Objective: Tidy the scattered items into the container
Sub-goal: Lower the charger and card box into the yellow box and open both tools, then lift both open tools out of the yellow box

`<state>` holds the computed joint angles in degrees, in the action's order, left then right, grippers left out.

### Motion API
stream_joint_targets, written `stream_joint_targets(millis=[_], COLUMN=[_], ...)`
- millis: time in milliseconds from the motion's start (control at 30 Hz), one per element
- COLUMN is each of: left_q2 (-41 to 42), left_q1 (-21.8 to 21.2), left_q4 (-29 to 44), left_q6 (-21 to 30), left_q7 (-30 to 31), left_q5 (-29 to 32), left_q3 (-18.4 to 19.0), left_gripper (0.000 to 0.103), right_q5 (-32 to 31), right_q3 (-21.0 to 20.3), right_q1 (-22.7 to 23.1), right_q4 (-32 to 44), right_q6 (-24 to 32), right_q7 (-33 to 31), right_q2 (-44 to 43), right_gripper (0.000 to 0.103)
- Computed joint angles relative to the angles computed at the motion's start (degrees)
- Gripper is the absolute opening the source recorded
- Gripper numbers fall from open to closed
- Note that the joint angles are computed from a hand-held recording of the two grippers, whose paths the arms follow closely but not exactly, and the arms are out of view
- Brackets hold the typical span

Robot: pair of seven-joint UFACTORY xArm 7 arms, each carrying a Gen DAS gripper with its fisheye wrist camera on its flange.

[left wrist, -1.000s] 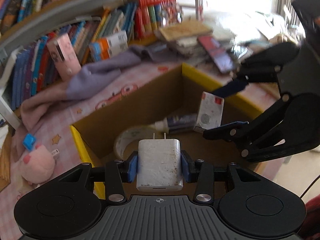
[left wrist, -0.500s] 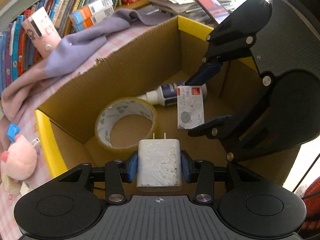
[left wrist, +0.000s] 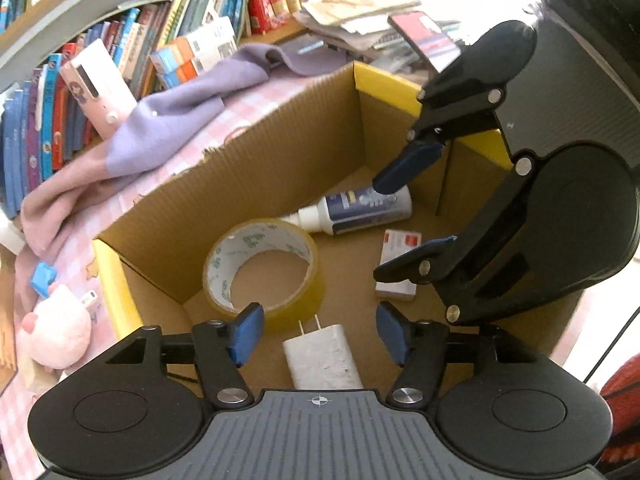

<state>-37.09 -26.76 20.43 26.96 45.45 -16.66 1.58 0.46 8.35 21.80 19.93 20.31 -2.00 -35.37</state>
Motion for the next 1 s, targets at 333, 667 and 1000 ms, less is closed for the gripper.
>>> stream_joint_targets(millis=[333,667,1000], left_q2=[-7.8,-16.7,-23.2], left_q1=[0.4,3.6,8.8], left_q4=[-2.7,-5.4,-8.8], left_q6=[-0.3,-1.3,-0.8], left_q7=[-2.0,-11.2,-26.4], left_q5=[0.6,3.5,5.8], left_q3=[-0.4,-1.3,-3.2], left_gripper=[0.07,0.079,0.09], right_q5=[0.5,-2.9,-7.0], right_q3=[1.1,6.6,11.9], right_q1=[0.1,-2.5,-4.9], right_q4=[-2.2,-5.0,-8.1], right_q6=[1.8,1.5,2.3], right_q7=[4.6,14.1,26.6], right_q2=[-9.1,-18.3,-25.8], right_gripper=[0.056,0.064,0.069])
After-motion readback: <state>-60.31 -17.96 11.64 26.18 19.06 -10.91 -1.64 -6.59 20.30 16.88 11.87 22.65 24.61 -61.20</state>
